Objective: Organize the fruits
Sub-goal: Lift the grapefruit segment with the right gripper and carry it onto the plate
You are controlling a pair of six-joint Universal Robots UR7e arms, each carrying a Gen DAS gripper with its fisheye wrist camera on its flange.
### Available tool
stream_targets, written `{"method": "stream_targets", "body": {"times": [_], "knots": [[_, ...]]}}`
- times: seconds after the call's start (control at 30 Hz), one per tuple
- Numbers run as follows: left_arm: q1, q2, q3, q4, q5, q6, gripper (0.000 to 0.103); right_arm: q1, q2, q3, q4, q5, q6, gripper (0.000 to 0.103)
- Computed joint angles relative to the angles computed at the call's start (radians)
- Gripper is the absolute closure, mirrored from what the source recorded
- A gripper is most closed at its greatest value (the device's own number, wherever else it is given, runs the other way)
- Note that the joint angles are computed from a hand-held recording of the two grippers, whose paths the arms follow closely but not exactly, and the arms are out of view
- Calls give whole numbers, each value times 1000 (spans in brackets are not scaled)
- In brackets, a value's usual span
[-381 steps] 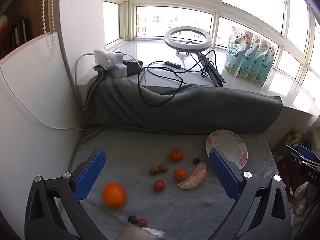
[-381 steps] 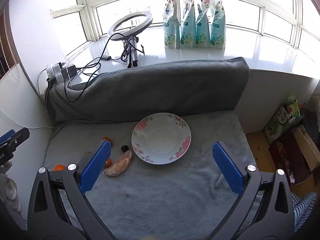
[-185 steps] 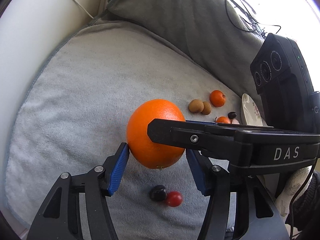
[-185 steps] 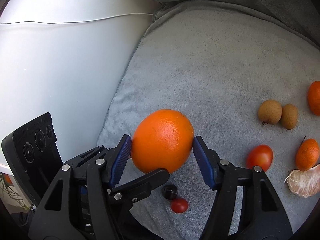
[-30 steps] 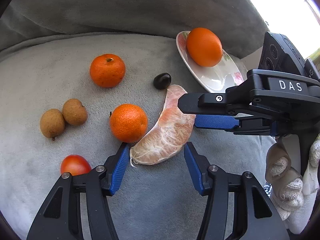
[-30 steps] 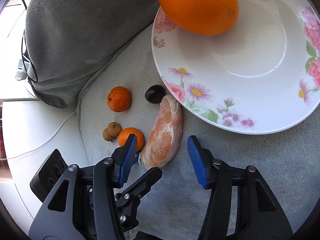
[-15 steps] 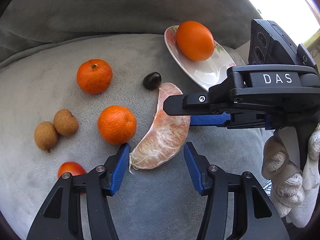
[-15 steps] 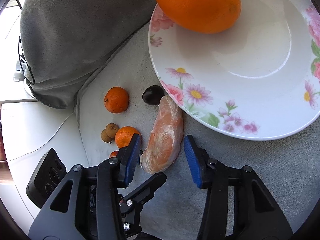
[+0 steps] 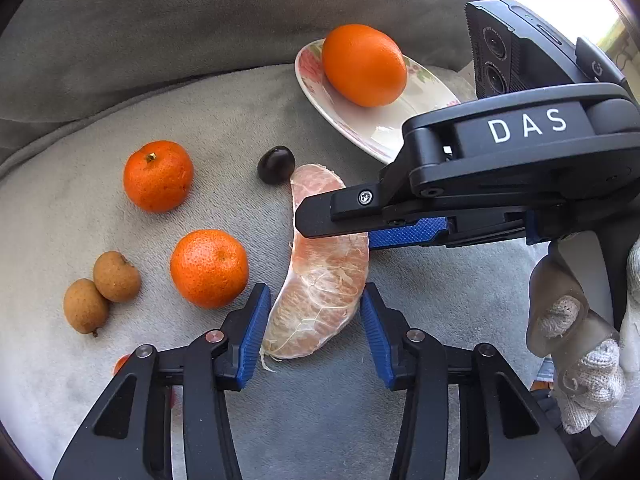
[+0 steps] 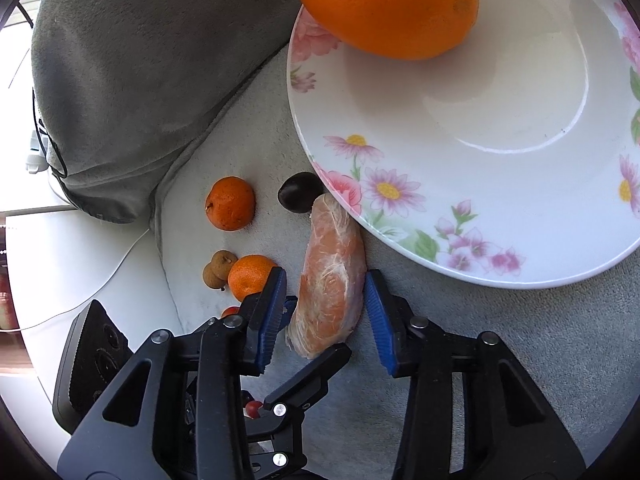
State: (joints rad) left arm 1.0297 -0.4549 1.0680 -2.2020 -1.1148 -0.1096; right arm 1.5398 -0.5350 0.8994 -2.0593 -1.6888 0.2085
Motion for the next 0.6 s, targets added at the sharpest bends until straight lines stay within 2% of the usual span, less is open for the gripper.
{"method": "stream_targets", "body": {"times": [0.03, 0.1, 0.3, 0.47, 0.6], "knots": [[0, 1, -3, 3, -4, -4, 59, 1, -1, 0, 3, -3, -3, 63], [0, -1, -5, 8, -11, -9, 60, 0, -1, -3, 11, -16, -9, 72], [-8, 12, -13, 31, -31, 0, 62, -5, -3, -15, 36, -18, -4, 72], [-21, 48, -53, 42, 5, 44, 62, 5, 0, -16, 34, -45, -15, 69], [-30, 60, -51, 11, 19, 38, 64, 9, -4, -4, 23, -56, -30, 72]]}}
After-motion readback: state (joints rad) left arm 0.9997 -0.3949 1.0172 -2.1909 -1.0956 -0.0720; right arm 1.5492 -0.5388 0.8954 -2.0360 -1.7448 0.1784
